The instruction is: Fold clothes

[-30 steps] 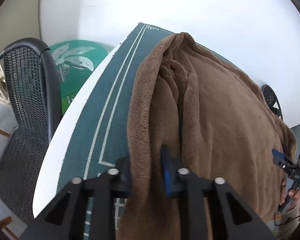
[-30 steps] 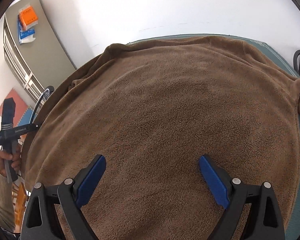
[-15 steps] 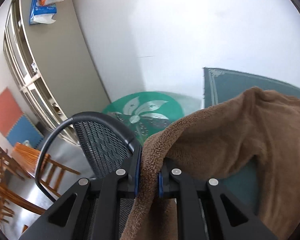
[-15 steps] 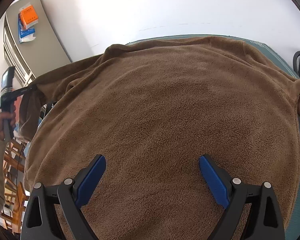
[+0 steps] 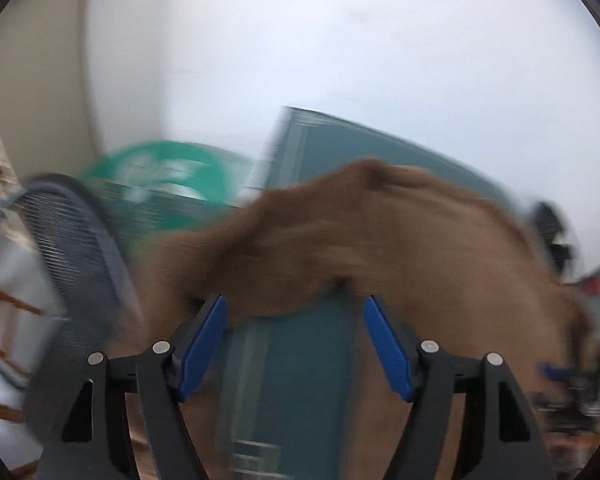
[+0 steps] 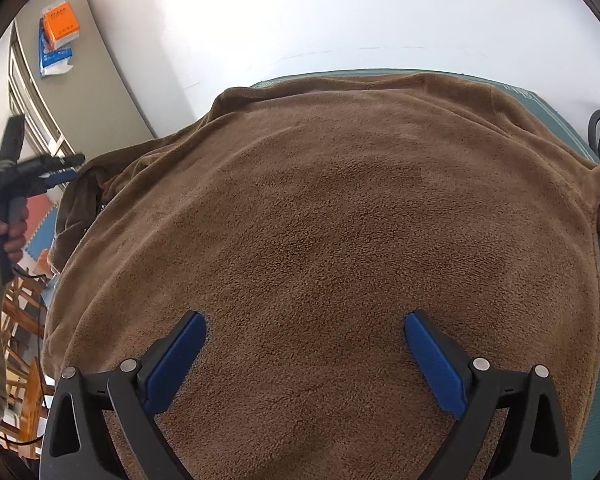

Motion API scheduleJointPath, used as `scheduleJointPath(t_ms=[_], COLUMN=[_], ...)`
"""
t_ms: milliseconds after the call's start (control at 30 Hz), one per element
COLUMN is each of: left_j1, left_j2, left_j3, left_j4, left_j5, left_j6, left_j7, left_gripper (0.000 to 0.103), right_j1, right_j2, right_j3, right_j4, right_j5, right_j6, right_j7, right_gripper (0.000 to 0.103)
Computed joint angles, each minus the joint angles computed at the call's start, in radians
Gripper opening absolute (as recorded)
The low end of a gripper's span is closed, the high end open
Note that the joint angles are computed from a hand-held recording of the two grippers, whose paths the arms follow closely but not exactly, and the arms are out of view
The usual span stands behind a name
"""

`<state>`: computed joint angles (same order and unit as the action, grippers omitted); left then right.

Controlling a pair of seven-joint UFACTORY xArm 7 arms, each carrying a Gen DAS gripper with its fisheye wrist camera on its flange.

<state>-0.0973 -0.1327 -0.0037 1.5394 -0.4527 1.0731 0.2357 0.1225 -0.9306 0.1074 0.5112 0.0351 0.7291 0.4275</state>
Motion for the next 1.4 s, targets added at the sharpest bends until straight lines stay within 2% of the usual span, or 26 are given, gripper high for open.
scheduleJointPath(t_ms=[67,133,300,533,567,600,633,667,700,767,833,967,1100,1200,1300,1400], left_j1=[-0.011,-0.013,0.008,-0.011,-0.015,-0.021,-0.027,-0.047,-0.025,-0.015,-0.025,-0.06,-0.091,-0.104,-0.09,-0.074], left_j2=[0.04,0.117,0.245,0.314,0.324,0.328,0.333,0.336,0.341,0.326,0.311,0.312,0.345,0.354,0.336,0.287], left_j3=[0.006,-0.007,-0.046,-0.077,-0.08,-0.081,-0.082,-0.065,-0.09,-0.096,-0.095,-0.074,-0.076,-0.08,-0.085,-0.081], left_j4=[0.048,0.113,0.175,0.197,0.203,0.208,0.213,0.217,0.215,0.186,0.175,0.206,0.241,0.23,0.206,0.177], left_j5=[-0.084,-0.113,-0.166,-0.047,-0.023,0.01,0.044,0.069,0.051,0.027,0.068,0.276,0.391,0.425,0.386,0.361], left_j6=[0.077,0.142,0.196,0.035,0.016,0.007,0.001,-0.004,0.0,-0.015,-0.042,-0.133,-0.119,-0.091,-0.073,-0.037], left_j7=[0.018,-0.015,-0.136,-0.284,-0.3,-0.315,-0.331,-0.341,-0.331,-0.304,-0.289,-0.304,-0.335,-0.336,-0.31,-0.279], left_gripper=[0.076,0.076,0.076,0.075,0.072,0.067,0.048,0.019,0.009,0.008,0.008,0.008,0.008,0.009,0.011,0.021], right_j1=[0.003,0.005,0.009,0.012,0.012,0.012,0.012,0.012,0.012,0.011,0.009,0.004,-0.007,-0.011,-0.009,-0.011], right_j2=[-0.006,-0.011,-0.019,-0.02,-0.02,-0.021,-0.023,-0.025,-0.027,-0.028,-0.027,-0.02,-0.007,-0.004,-0.012,-0.012], right_j3=[-0.005,-0.008,-0.015,-0.02,-0.02,-0.022,-0.024,-0.025,-0.026,-0.027,-0.025,-0.019,-0.004,0.002,-0.006,-0.001], right_j4=[-0.007,-0.013,-0.02,-0.023,-0.023,-0.025,-0.026,-0.027,-0.028,-0.029,-0.027,-0.019,-0.005,0.0,-0.004,-0.001], right_j5=[0.004,0.008,0.019,0.03,0.031,0.031,0.032,0.033,0.033,0.034,0.032,0.025,0.005,-0.008,-0.01,-0.013], right_j6=[-0.007,-0.014,-0.026,-0.037,-0.038,-0.038,-0.038,-0.038,-0.038,-0.037,-0.034,-0.025,-0.003,0.011,0.014,0.021], right_j7=[0.0,0.001,0.001,0.0,0.0,-0.003,-0.004,-0.006,-0.007,-0.009,-0.011,-0.013,-0.012,-0.013,-0.018,-0.017], right_gripper=[0.101,0.101,0.101,0.102,0.102,0.102,0.102,0.102,0.102,0.102,0.102,0.102,0.102,0.102,0.102,0.102])
